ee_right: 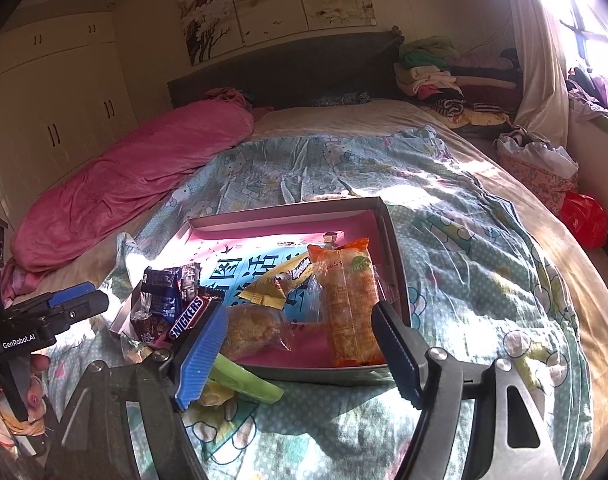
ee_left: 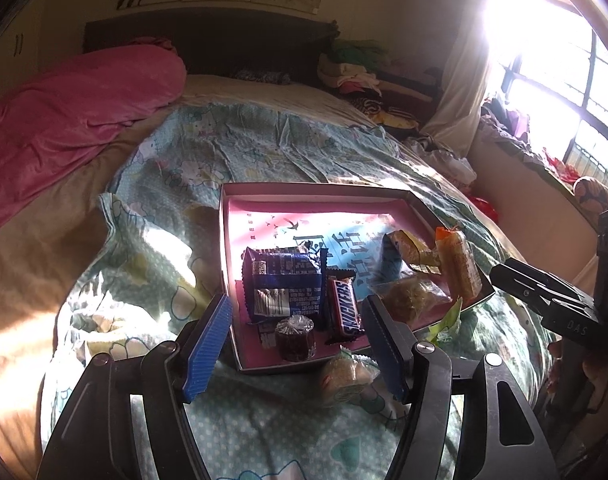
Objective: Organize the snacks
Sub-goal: 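Withdraw both tools and move them toward the round pastry and green bag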
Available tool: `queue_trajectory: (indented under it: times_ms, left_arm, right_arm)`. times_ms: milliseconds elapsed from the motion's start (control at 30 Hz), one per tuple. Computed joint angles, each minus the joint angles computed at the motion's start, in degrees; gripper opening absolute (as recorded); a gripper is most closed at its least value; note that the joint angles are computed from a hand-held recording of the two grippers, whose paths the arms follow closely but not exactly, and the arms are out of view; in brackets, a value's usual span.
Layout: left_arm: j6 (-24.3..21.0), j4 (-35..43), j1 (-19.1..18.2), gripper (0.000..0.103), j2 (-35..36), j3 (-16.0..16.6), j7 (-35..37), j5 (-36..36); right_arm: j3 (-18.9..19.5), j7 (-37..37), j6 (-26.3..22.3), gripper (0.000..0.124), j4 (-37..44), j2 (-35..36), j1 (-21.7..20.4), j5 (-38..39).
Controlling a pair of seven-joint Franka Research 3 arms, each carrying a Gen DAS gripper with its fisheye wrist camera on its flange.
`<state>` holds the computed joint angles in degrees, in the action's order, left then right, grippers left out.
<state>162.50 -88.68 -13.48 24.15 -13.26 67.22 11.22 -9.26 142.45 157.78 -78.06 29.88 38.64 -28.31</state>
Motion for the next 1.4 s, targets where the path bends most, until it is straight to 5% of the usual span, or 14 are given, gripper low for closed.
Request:
queue_trajectory:
  times_ms: [667,1400]
  left_arm:
    - [-0.6,-4.1,-0.6,0.069,-3.1,-0.9,-0.5,-1.4]
    - [-3.3,-7.5,-1.4,0.069,-6.2,-0.5,-2.0,-0.3]
  right_arm:
    - [2.0,3.4,1.2,0.083,-6.9,-5.4,1.0,-2.3]
    - [5.6,-2.5,-1.3,0.084,-5.6,-3.5,0.7,2.6]
